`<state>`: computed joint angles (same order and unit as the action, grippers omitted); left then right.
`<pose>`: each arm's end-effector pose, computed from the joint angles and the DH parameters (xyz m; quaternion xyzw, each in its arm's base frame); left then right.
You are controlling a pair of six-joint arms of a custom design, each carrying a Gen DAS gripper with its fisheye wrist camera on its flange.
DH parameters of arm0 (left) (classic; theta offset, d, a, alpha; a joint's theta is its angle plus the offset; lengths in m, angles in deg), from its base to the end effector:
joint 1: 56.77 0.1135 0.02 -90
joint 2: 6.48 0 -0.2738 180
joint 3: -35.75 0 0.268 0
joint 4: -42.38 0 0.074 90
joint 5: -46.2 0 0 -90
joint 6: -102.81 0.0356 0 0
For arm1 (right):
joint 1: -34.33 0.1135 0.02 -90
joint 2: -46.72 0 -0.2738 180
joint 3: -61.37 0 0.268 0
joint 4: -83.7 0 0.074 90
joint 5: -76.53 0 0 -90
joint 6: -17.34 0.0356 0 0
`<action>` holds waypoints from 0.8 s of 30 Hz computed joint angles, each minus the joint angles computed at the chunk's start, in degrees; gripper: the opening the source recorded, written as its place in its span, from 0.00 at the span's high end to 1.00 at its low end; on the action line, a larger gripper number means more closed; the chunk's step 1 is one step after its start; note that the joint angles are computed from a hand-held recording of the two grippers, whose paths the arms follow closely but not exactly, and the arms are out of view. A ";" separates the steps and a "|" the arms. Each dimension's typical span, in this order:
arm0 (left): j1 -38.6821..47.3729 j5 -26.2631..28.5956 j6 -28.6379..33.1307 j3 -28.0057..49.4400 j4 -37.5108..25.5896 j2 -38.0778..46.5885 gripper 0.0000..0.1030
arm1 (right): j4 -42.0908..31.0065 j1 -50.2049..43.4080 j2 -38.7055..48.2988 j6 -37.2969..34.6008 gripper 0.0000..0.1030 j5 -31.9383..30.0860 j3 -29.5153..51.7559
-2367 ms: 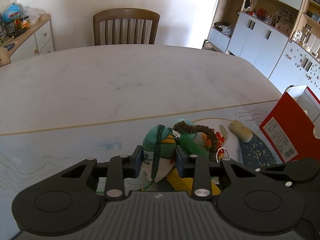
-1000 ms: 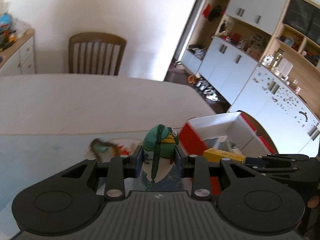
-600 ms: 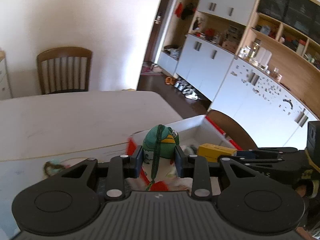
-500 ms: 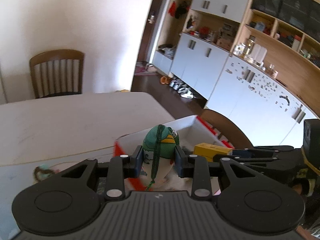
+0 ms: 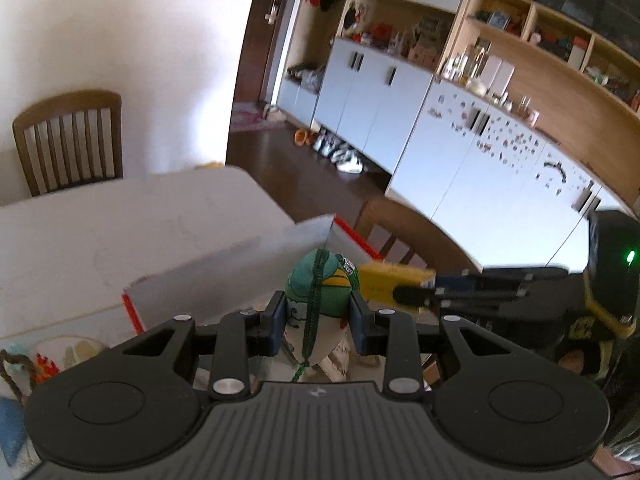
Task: Organize objects
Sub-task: 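Carry the yellow box and the plush pouch with both grippers into the red box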
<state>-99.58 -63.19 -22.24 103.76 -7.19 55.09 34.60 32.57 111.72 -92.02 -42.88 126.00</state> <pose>0.1800 -0.1507 0.3108 -0.0056 0.9069 -0.1261 0.4021 0.2409 0.0101 0.2801 -0.2257 0.8832 0.1727 0.3730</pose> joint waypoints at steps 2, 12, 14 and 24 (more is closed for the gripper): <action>0.60 1.07 -0.30 -0.10 0.86 2.55 0.69 | 0.92 0.44 1.92 -0.43 0.72 0.16 0.63; 3.44 4.77 -1.37 -2.34 3.81 11.47 0.69 | 5.75 5.70 9.90 -0.60 0.72 3.86 1.69; 3.60 5.06 -1.09 -2.28 3.88 13.50 0.69 | 6.36 6.60 11.73 -0.41 0.72 4.97 2.13; 4.50 6.38 -1.07 -0.59 2.80 19.05 0.69 | 5.73 10.35 17.28 -1.60 0.72 8.66 4.42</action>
<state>-95.07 -56.80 -23.31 103.17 -4.39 74.14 40.33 42.92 129.00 -93.62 -34.23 130.42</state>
